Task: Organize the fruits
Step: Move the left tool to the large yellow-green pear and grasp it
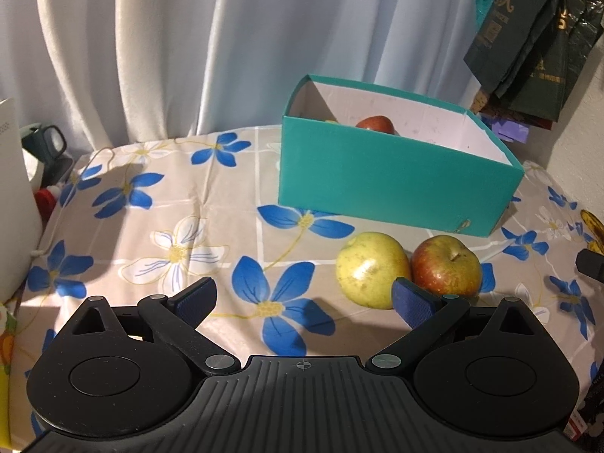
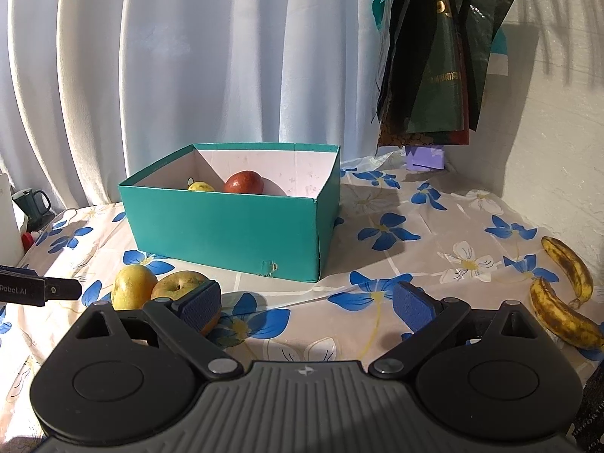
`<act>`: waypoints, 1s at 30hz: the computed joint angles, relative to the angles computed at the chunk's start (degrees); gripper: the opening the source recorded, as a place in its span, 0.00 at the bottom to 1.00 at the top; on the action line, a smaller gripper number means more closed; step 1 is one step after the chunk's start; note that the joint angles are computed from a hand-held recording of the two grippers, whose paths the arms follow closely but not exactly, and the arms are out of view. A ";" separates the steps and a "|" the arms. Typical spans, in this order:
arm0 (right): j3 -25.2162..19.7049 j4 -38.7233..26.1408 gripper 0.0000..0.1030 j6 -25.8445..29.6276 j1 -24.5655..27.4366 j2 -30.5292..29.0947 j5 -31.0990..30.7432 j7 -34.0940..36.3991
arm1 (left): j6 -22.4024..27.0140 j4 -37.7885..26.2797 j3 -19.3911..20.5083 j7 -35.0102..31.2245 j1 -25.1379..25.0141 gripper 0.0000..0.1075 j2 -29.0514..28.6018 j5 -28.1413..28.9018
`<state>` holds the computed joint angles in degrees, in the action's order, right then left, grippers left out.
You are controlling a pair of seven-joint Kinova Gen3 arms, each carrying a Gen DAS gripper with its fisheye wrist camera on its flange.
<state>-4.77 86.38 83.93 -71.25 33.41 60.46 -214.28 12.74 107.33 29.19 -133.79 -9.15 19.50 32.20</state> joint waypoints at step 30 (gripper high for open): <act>1.24 -3.46 0.95 0.35 2.07 1.26 -5.22 3.97 | 2.88 -11.74 -6.19 -4.11 14.94 0.80 12.83 -18.36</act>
